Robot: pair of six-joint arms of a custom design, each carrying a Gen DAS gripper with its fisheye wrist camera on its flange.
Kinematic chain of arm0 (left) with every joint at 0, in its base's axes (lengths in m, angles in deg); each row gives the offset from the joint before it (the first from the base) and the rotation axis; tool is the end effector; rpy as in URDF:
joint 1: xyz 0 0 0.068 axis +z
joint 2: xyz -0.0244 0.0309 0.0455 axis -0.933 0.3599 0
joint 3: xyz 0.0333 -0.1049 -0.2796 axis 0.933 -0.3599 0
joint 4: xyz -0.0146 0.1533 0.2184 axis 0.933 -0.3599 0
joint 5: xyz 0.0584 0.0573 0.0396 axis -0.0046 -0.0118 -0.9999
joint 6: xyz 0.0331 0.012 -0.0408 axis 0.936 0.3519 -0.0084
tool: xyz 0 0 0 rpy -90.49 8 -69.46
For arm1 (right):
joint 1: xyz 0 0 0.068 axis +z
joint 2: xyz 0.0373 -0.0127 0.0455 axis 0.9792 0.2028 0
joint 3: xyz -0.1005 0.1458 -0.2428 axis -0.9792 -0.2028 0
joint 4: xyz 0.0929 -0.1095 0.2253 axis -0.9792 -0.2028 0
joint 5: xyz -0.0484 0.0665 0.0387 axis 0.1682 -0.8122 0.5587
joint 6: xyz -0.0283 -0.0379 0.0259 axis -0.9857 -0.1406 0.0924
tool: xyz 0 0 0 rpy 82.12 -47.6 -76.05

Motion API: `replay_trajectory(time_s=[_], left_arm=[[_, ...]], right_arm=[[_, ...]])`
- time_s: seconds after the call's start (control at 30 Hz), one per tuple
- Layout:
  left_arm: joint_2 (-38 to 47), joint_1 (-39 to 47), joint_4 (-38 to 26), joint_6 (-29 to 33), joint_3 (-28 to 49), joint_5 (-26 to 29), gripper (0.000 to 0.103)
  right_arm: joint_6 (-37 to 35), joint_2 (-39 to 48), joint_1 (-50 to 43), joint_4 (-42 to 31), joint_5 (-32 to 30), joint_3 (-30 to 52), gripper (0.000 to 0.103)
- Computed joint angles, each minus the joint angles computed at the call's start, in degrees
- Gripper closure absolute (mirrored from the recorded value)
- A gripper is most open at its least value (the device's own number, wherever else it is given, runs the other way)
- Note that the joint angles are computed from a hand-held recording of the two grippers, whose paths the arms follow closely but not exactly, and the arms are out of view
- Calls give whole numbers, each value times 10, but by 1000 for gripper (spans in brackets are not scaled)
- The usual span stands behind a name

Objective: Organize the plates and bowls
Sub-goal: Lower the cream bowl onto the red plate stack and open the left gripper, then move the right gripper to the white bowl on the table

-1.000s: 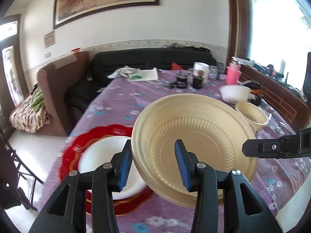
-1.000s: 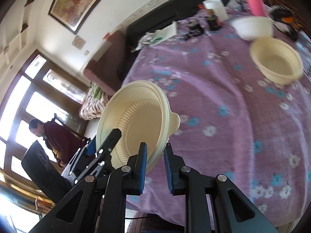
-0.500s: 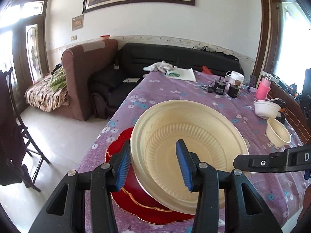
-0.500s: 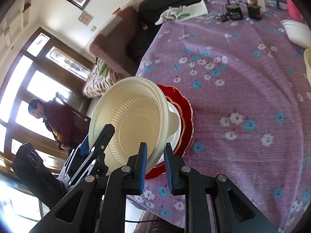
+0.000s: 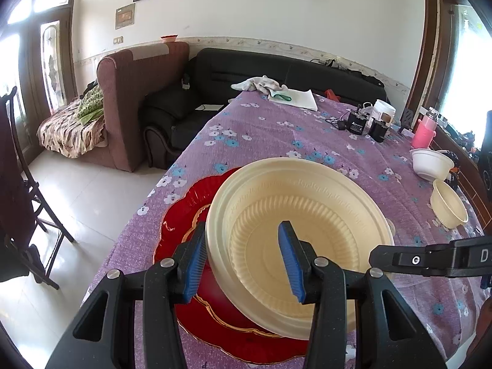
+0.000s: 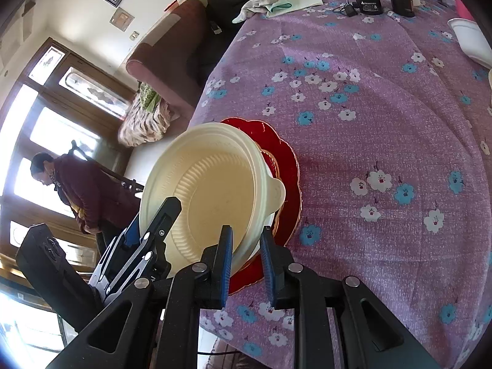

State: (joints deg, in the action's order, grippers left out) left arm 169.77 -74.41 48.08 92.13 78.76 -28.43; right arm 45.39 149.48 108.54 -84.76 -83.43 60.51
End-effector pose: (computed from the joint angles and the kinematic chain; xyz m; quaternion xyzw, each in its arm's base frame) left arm 0.3458 -0.0455 0.1882 0.1946 0.8870 -0.1409 0.3944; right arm 0.2900 0.1689 0.1999 0.2347 0.9092 0.2409 0.2455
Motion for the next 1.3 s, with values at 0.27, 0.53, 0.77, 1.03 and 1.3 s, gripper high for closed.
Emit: replay_trajectory(time_s=[0.27,0.53,0.77,1.03,1.3], left_arm=[[5,2,-2,1,4,0,57],[5,4,7,-9,0,0,48],[-26,11,12,-19,-10,5,47],[-83,-11,6,-15,-35,8,43],[-134,-81,-3,-3,-67,-16,42]], right_arm=[[-2,12,-4,1,-5,5,82],[-5,12,-9,19,-12,-6,62],[2,-32,-7,40,-8,-46,61],[20,-124,-13,60,-1,-120,61],[32,-213,-45,74,-9,-192,61]])
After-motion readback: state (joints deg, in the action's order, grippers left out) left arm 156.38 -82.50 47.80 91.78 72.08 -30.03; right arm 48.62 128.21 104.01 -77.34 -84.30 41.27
